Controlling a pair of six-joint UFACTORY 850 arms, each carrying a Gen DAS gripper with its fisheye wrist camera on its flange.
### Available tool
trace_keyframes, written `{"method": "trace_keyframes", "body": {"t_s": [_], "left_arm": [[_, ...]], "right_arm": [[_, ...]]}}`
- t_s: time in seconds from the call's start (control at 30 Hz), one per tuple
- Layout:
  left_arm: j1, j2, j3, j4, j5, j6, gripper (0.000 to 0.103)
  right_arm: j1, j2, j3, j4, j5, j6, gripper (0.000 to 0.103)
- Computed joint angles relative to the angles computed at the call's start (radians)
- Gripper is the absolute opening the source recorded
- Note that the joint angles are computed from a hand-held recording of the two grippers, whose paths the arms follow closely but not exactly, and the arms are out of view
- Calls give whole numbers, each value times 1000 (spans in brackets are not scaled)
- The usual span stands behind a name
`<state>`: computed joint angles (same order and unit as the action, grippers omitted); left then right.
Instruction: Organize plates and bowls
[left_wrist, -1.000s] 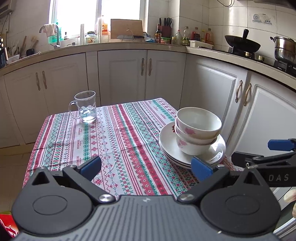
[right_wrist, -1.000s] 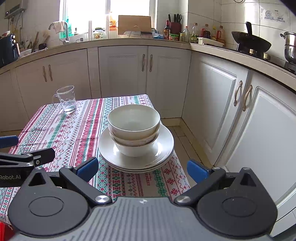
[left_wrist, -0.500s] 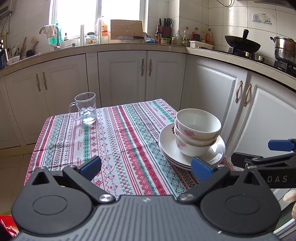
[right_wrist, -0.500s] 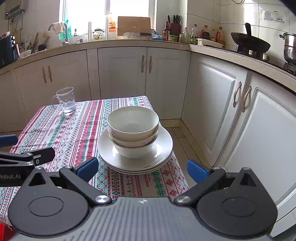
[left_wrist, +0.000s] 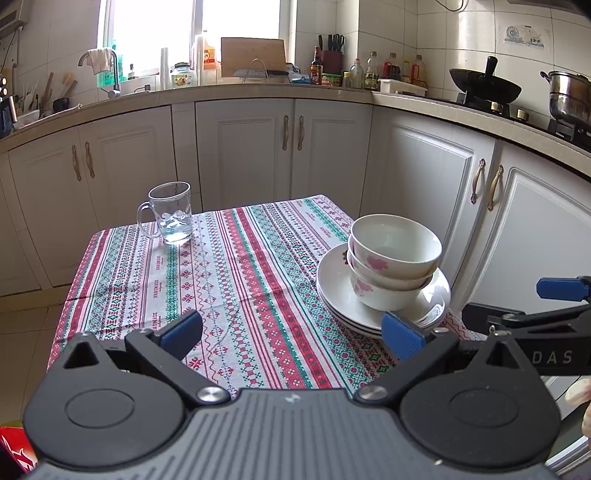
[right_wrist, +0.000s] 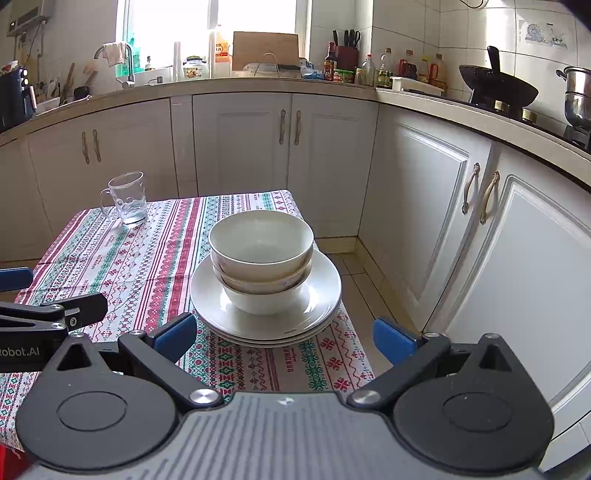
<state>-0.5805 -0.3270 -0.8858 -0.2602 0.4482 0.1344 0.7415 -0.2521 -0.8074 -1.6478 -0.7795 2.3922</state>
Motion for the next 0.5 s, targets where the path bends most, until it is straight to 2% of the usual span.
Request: {"method": "trace_keyframes", "body": {"t_s": [0.5], "left_arm": [[-1, -3, -2, -3, -3, 2, 102]], "right_arm": [[4, -5, -1, 11, -10, -5, 103]]}}
